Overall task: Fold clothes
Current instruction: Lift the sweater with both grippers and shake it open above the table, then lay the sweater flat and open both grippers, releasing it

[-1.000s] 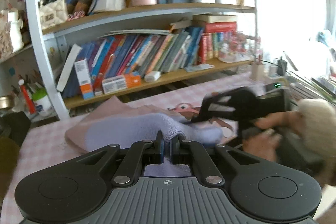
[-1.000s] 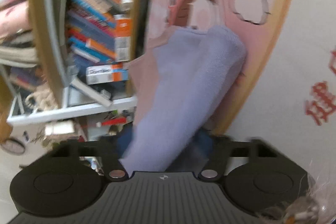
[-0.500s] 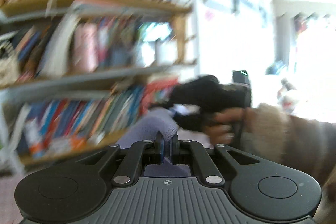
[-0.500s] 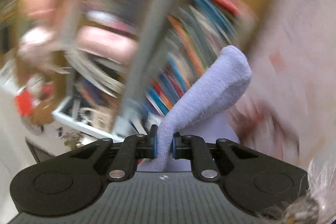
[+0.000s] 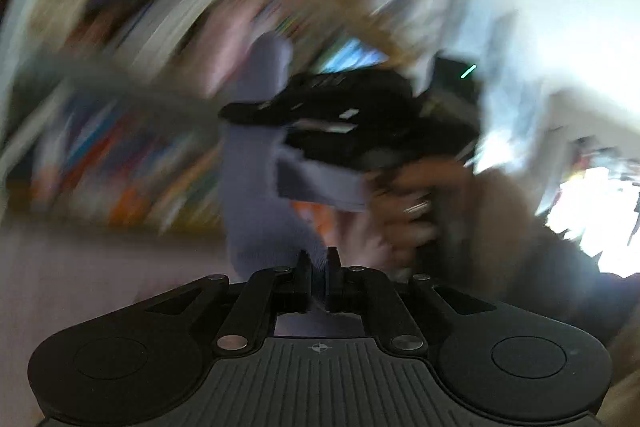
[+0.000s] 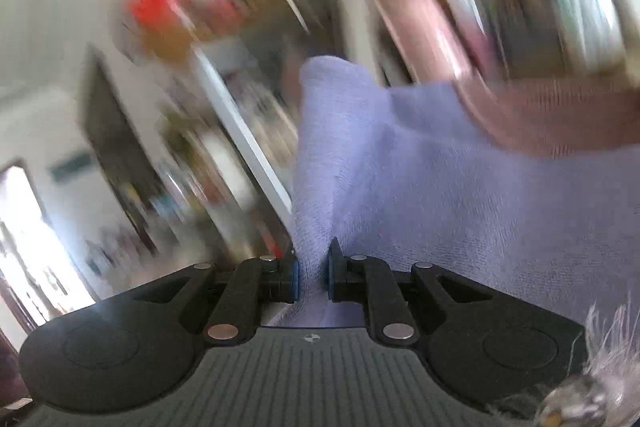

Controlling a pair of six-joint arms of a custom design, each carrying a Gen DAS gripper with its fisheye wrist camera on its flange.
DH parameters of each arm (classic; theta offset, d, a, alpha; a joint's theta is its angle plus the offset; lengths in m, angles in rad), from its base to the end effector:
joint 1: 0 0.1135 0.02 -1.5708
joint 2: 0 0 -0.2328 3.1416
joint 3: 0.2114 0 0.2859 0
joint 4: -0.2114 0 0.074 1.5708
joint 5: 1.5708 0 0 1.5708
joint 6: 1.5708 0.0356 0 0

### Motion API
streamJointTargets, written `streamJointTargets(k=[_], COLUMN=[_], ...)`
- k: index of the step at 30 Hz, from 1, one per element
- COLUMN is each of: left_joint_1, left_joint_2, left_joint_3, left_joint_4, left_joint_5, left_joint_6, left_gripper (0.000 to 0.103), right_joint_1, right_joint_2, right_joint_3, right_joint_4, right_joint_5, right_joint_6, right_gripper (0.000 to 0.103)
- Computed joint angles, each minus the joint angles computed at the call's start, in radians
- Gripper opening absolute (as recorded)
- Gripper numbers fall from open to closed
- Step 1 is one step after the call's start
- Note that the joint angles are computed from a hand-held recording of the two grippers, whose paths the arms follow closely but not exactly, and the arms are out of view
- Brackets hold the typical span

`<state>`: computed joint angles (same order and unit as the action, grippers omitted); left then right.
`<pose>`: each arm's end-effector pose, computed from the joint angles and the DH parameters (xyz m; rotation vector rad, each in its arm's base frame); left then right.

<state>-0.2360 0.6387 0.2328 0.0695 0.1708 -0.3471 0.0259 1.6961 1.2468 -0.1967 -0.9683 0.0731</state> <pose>0.2092 -0.0565 0.1610 0.0100 1.9413 -0.5542 0.4012 0.0397 0.2204 -0.4837 2.0407 1.1156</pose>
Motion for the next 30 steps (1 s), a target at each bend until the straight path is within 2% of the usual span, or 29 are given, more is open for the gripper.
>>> streamJointTargets(k=[2,4,7,12,14,15,16,19,23,27,30], left_joint_1=[0.077,0.138,0.216,0.335,0.373,0.394,0.409,0.436,0.462,0.469,0.468], left_joint_2=[0.148,0.219,0.249,0.347,0.428,0.465,0.487,0.515,0.571,0.588,0.587], left_joint_3=[0.014,0.014,0.004,0.019,0.043,0.057,0.063,0.06,0.07,0.072,0.075], left_joint_4=[-0.041,-0.066,-0.089,-0.078,-0.036,-0.023,-0.013,0.011,0.054,0.065,0.071], left_joint_5=[0.015,0.031,0.05,0.096,0.111,0.124,0.132,0.145,0.152,0.136,0.078], left_joint_6=[-0.017,-0.004,0.035,0.095,0.105,0.108,0.109,0.108,0.105,0.097,0.077], left_gripper=[0.005,0.005,0.006,0.006,0.006,0.007,0.008,0.01,0.01,0.011,0.01], right_joint_1=[0.082,0.148,0.201,0.3,0.325,0.329,0.332,0.299,0.187,0.054,-0.039], right_joint_2=[0.118,0.197,0.271,0.29,0.309,0.307,0.303,0.251,0.107,0.009,-0.03], right_joint_3=[0.01,0.007,0.016,0.051,0.063,0.058,0.051,-0.019,-0.19,-0.326,-0.397], right_joint_4=[-0.079,-0.086,-0.049,0.01,0.021,0.022,0.022,0.035,0.051,0.026,0.042], right_joint_5=[0.132,0.235,0.252,0.354,0.387,0.407,0.426,0.398,0.365,0.425,0.494], right_joint_6=[-0.041,-0.042,0.025,0.032,0.027,0.03,0.035,0.032,-0.02,-0.117,-0.168], right_gripper=[0.012,0.011,0.011,0.012,0.024,0.046,0.054,0.054,0.061,0.062,0.061])
